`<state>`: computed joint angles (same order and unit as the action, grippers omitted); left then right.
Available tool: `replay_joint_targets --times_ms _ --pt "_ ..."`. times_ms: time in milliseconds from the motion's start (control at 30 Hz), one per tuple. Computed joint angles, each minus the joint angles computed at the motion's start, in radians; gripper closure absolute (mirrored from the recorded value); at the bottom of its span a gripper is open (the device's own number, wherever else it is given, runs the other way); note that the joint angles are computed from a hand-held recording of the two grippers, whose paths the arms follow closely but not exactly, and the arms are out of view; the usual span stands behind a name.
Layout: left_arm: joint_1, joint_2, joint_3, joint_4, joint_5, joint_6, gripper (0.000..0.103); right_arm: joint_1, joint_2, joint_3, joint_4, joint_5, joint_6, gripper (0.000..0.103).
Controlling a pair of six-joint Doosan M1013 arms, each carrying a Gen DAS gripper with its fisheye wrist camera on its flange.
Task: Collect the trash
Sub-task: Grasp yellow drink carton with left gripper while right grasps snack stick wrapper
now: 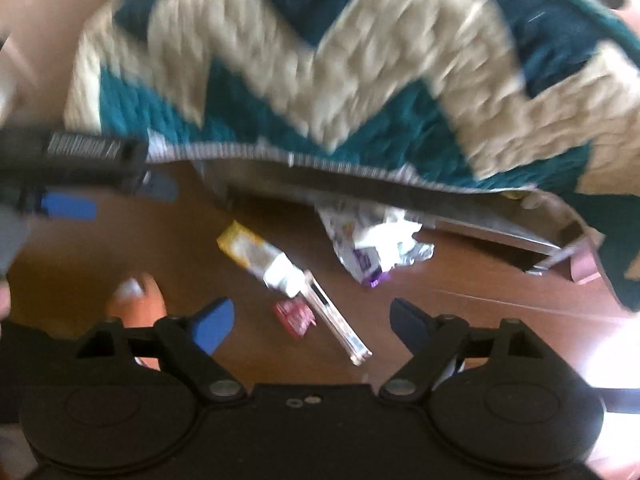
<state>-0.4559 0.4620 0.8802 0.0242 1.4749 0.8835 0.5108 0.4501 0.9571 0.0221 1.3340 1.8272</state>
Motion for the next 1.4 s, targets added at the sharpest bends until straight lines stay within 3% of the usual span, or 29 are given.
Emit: replay_joint_targets --times_ms 167,467,633,933,1100,1200,1267,1333,1400 --pt "0.018 0.055 0.019 -0.034 0.038 -0.076 0.002 0.000 0.048 0.025 0.003 0.040 -0.094 0.023" --pt "0.060 0.126 0.070 -0.126 0.002 -0.232 0.002 0.002 0.101 0.100 0.003 0.047 -0.279 0.031" --pt "0.062 0.162 0.075 -0.139 0.002 -0.223 0.002 0.002 0.128 0.120 -0.009 0.034 -0.325 0.045" --pt "0.058 0.195 0.086 -0.151 -0.017 -0.173 0.003 0.009 0.159 0.140 -0.018 -0.033 -0.389 0.046" --pt "0.055 0.203 0.089 -0.149 -0.022 -0.158 0.003 0.011 0.170 0.141 -0.028 -0.052 -0.386 0.054" --pt "0.054 0.208 0.091 -0.155 -0.022 -0.144 0.013 0.008 0.168 0.145 -0.012 -0.076 -0.389 0.058" --pt "0.057 0.209 0.093 -0.169 -0.024 -0.141 0.025 0.006 0.173 0.134 0.014 -0.068 -0.390 0.067" --pt "0.056 0.213 0.093 -0.175 -0.021 -0.145 0.030 0.007 0.171 0.136 0.013 -0.076 -0.382 0.079" --pt "0.060 0.211 0.098 -0.181 -0.023 -0.146 0.032 0.011 0.171 0.134 0.002 -0.073 -0.381 0.081"
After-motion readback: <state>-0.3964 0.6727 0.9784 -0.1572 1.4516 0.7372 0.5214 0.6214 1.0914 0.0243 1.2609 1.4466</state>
